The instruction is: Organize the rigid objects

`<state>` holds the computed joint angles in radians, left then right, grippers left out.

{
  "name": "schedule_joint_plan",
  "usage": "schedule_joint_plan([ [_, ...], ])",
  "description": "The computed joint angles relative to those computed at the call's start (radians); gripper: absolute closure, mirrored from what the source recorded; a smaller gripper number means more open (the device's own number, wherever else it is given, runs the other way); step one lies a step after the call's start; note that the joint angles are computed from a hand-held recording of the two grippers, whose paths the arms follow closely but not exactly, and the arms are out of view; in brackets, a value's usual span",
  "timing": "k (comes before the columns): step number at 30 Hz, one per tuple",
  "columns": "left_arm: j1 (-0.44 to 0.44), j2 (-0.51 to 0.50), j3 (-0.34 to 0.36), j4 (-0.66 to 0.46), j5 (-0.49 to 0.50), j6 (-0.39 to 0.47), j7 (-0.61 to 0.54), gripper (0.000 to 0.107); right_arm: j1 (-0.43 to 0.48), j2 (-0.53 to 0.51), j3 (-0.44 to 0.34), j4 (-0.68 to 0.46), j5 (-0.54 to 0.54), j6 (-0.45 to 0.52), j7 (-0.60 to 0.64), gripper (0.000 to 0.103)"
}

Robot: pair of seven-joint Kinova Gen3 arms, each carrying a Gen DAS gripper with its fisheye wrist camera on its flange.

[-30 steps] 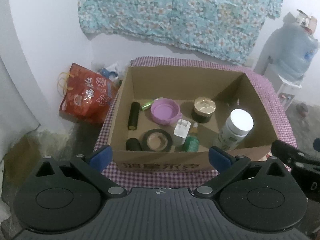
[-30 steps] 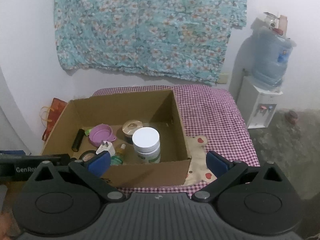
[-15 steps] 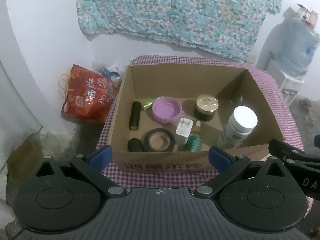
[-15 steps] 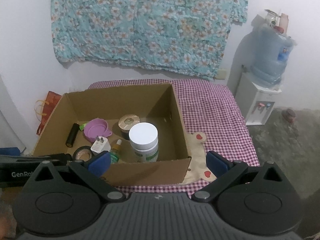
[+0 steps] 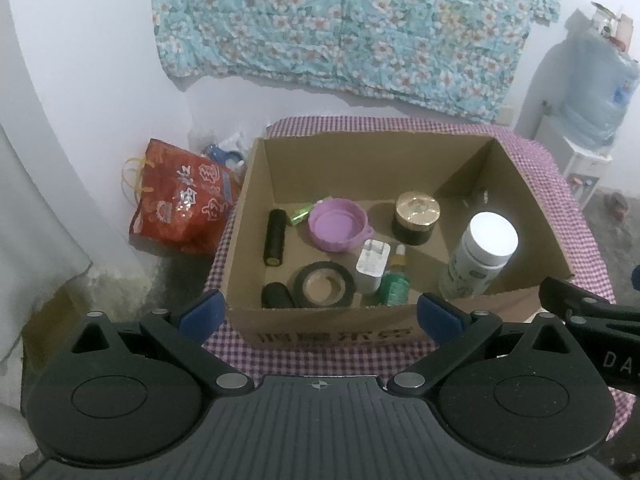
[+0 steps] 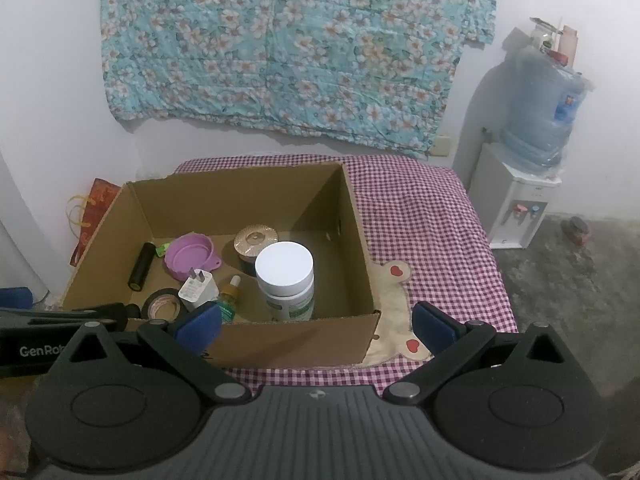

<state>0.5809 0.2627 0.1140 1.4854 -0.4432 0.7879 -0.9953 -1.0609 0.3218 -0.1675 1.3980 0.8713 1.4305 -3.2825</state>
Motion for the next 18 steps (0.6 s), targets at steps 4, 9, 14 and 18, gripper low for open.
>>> schedule_joint_plan([
  [4,0.004,0.001,-0.001,-0.001,-0.007,0.001,0.003,0.005,0.001,0.000,0.000,0.000,0.000,0.001,0.002,0.000],
  [9,0.004,0.001,-0.001,-0.001,-0.006,0.000,0.003,0.005,0.001,0.000,0.000,-0.001,-0.001,0.001,0.002,0.000],
  [14,0.004,0.001,-0.002,-0.001,-0.007,0.000,0.004,0.005,0.001,-0.001,-0.001,0.001,-0.001,-0.001,0.003,0.000],
  [18,0.003,0.002,-0.001,-0.002,-0.005,0.001,0.001,0.005,0.001,0.000,-0.001,-0.001,-0.001,0.000,0.003,0.000],
])
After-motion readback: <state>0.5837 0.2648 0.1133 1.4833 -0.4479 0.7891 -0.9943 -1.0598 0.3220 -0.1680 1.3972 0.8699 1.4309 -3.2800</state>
